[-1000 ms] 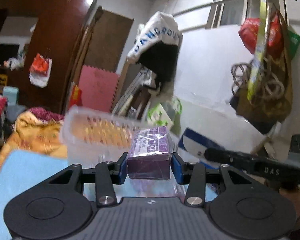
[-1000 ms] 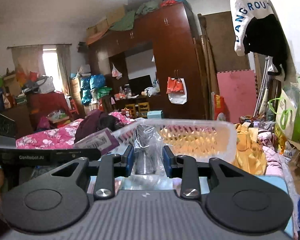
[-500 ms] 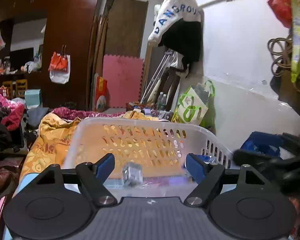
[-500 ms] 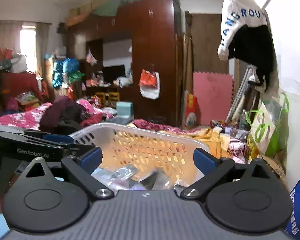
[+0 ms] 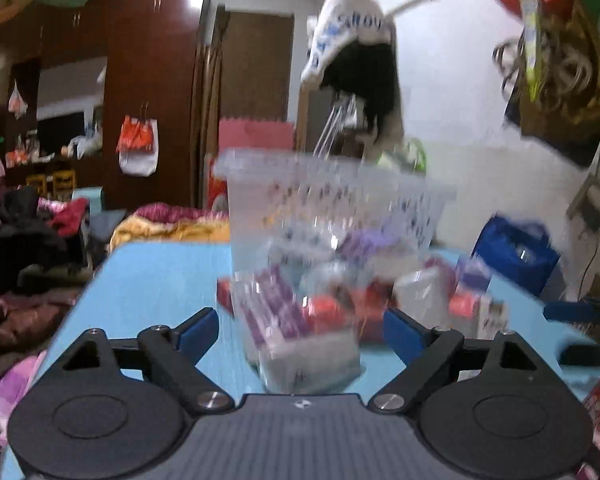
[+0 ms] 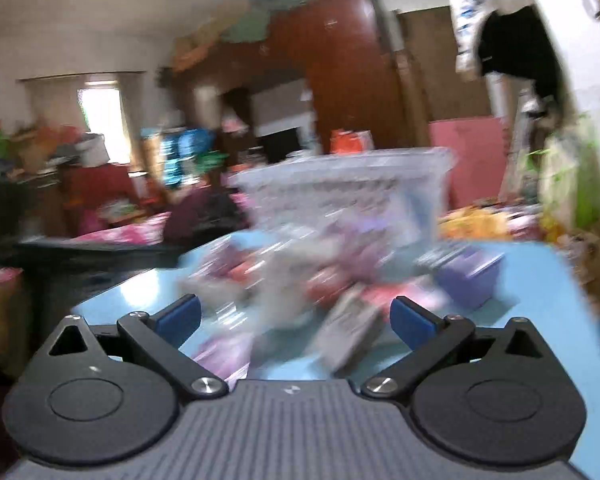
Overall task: Organize objects
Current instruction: 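Carry both items over the basket and open both grippers to drop them, then grasp a clear-wrapped item with the right gripper while the left grasps the white printed box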
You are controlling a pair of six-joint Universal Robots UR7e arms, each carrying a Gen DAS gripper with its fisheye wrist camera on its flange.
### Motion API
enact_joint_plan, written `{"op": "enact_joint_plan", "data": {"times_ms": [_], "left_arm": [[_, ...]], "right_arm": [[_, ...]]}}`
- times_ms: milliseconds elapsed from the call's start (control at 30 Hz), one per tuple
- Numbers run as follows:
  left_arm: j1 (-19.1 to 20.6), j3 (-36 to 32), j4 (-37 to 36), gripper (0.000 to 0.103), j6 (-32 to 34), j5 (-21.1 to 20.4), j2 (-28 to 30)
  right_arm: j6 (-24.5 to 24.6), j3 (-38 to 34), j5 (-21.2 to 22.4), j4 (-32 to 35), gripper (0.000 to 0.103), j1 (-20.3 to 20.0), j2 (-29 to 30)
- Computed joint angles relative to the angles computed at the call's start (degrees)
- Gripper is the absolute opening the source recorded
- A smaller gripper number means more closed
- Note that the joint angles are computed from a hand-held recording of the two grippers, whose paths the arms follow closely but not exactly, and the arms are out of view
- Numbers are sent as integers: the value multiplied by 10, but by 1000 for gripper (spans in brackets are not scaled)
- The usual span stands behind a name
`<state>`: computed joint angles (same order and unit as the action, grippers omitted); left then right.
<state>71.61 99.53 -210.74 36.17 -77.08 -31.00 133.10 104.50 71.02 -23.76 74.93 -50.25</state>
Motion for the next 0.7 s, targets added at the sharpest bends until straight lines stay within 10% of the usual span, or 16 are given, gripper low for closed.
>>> {"op": "enact_joint_plan", "data": {"times_ms": [167,433,700], "left_arm": [[2,-10,20,91,-2,6,11],[1,-17,41,91,-11,17,20],[-13,-22,7,89,21,66,46]], "right_arm": [[-69,-8,75,-16,100,30,35],[-73,-22,88,9,48,29,51],[-81,24,54,-19,48,2,17]]}}
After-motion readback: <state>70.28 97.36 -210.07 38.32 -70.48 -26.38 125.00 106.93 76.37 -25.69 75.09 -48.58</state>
